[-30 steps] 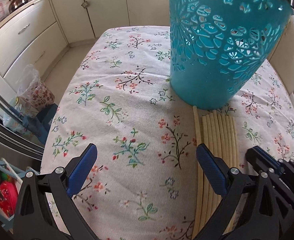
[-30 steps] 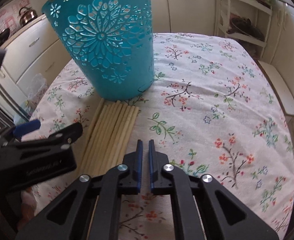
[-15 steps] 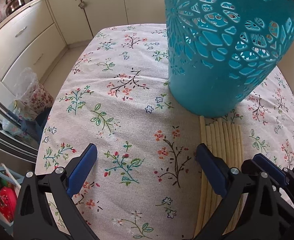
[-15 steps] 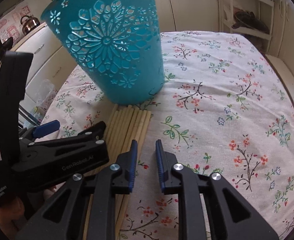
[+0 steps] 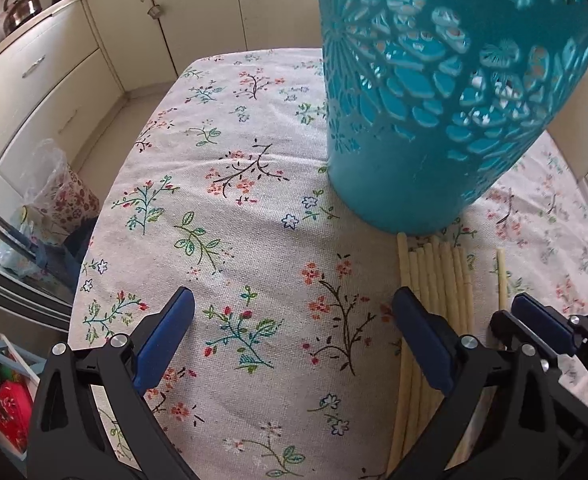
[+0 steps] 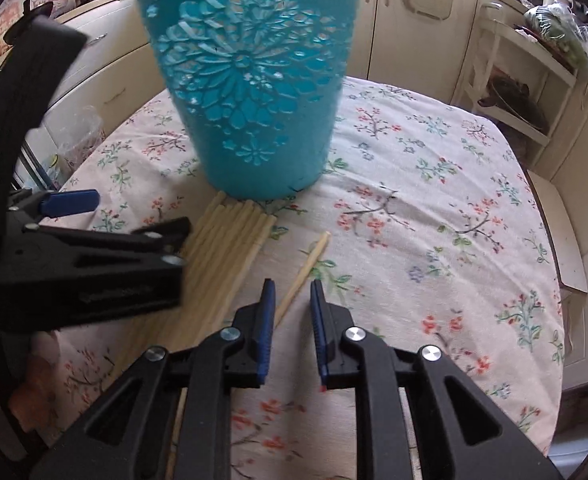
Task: Organize utensils
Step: 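Close the left tool on one wooden stick from the bundle, then lift the stick over the teal cup and open the left tool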
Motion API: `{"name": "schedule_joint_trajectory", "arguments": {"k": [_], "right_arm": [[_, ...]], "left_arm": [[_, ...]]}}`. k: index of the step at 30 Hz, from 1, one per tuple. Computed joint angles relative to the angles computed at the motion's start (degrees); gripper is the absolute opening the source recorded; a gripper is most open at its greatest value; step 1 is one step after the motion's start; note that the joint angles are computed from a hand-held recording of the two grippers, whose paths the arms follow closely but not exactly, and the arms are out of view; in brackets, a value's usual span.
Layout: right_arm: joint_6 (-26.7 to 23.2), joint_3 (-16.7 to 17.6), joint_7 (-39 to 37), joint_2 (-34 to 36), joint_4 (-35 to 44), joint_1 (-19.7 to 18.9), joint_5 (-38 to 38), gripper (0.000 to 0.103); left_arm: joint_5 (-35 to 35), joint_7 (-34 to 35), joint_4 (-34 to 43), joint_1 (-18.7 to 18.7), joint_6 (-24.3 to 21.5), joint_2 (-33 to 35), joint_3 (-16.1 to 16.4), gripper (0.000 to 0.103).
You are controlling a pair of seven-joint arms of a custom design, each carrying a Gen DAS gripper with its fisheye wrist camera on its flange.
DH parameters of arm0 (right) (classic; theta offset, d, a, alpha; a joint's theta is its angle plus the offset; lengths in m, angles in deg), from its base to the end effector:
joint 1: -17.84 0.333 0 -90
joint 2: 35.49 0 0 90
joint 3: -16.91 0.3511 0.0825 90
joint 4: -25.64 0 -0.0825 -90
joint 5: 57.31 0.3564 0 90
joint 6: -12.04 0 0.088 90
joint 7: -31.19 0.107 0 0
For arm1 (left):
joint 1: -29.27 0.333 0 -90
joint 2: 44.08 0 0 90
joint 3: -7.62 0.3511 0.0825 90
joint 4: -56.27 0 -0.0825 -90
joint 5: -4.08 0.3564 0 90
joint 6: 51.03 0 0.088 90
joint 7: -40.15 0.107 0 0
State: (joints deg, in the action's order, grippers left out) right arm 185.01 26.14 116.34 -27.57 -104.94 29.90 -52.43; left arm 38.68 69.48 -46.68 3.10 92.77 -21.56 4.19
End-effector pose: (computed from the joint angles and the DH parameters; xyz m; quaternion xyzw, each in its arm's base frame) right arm 0.5258 0.1952 0.4194 -0.7868 0.5407 -0.1552 0.2541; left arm 0.5785 -0.3282 0.4116 -0.7223 0.6435 -0.1548 0.2009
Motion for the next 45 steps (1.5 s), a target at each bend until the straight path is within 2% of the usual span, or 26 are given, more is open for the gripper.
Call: {"name": "schedule_joint_trajectory", "arguments": {"k": [2, 5, 7, 11, 16, 22, 24, 25, 26, 27, 29, 31, 33, 35, 37, 38, 39, 40, 42, 45], "right_arm": [[-0.7, 3.4, -6.4, 0.0, 0.1, -3.7, 7.5, 0.015], [-1.6, 5.4, -13.7, -0.2, 0.4, -5.4, 15.7, 0.014], [-1.4, 5.1, -15.9, -0.2, 0.3, -4.9, 18.6, 0.014], [-1.6, 4.5, -18.1, 0.0, 0.8, -4.1, 22.6, 0.014], [-3.9, 4.8, -22.3, 0.6, 2.7, -4.3, 29.0, 0.014], [-6.6, 2.7, -26.3, -0.2, 2.9, -3.3, 31.3, 0.011], [-7.9, 2.3, -27.4, -0.1, 3.6, -3.4, 34.3, 0.011], [-8.1, 1.9, -27.3, 0.0, 3.8, -3.0, 34.5, 0.011], [-8.3, 1.7, -27.7, 0.0, 3.8, -2.6, 34.3, 0.011], [-9.3, 1.6, -28.8, -0.1, 4.1, -2.4, 34.1, 0.011], [-12.3, 1.1, -31.3, -0.5, 4.6, -2.2, 33.3, 0.01], [-15.2, -0.2, -31.3, -0.8, 5.2, -1.7, 30.9, 0.01], [-15.2, -1.7, -27.5, -0.6, 5.6, -1.1, 28.1, 0.01], [-16.3, -1.9, -25.5, 0.3, 6.7, -1.4, 28.8, 0.01], [-14.8, -2.3, -21.4, 0.6, 6.8, -0.4, 25.8, 0.01], [-14.2, -2.3, -19.7, 0.7, 6.7, 0.0, 24.2, 0.01], [-14.3, -2.0, -19.5, 0.8, 6.8, 0.0, 23.5, 0.01], [-14.5, -1.5, -20.3, 0.7, 6.8, 0.0, 22.8, 0.01], [-15.3, -1.4, -20.9, 0.4, 6.8, 0.2, 19.9, 0.01], [-18.7, -1.5, -22.4, 0.1, 7.4, -0.9, 21.2, 0.01]], "left_arm": [[0.6, -0.3, 0.0, -0.3, 0.1, -0.4, 0.1, 0.095], [0.6, 1.3, 1.2, -0.5, -1.2, 0.3, -0.3, 0.095], [0.2, 2.0, 2.0, -0.5, -2.2, 1.0, -0.4, 0.096], [-0.3, 1.6, 1.3, -0.3, -0.9, 0.7, -0.2, 0.096], [-1.1, 2.9, 4.2, -0.9, -4.1, 2.2, -0.2, 0.095], [-2.2, 4.1, 2.4, -0.3, -3.2, 1.3, -0.3, 0.094], [-2.1, 4.2, 2.5, -0.2, -2.6, 1.4, -0.4, 0.089], [-2.3, 4.7, 2.7, -0.1, -2.3, 1.5, -0.5, 0.082], [-2.8, 5.7, 2.8, 0.2, -1.4, 1.6, -0.9, 0.07], [-3.5, 6.8, 2.5, 0.6, -0.4, 1.5, -1.2, 0.064], [-5.0, 10.4, 2.2, 1.2, 0.9, 1.2, -2.0, 0.044], [-6.8, 13.5, 1.9, 1.5, 0.9, 0.8, -2.5, 0.034], [-9.7, 16.6, 1.8, 2.4, 0.6, 0.5, -3.1, 0.033], [-11.6, 18.1, 3.2, 2.3, -0.7, 1.1, -3.0, 0.033], [-12.1, 18.7, 4.4, 1.8, -1.9, 1.6, -2.6, 0.031], [-12.3, 19.1, 4.3, 1.8, -1.5, 1.6, -2.4, 0.02], [-12.5, 19.5, 4.5, 1.7, -1.2, 1.8, -2.4, 0.013], [-14.1, 20.8, 4.0, 2.5, -0.1, 1.7, -3.1, 0.006], [-17.7, 22.9, 1.5, 4.0, 3.2, 0.5, -4.1, 0.005], [-19.4, 22.3, -6.1, 4.7, 11.3, -3.9, -3.3, 0.005]]}}
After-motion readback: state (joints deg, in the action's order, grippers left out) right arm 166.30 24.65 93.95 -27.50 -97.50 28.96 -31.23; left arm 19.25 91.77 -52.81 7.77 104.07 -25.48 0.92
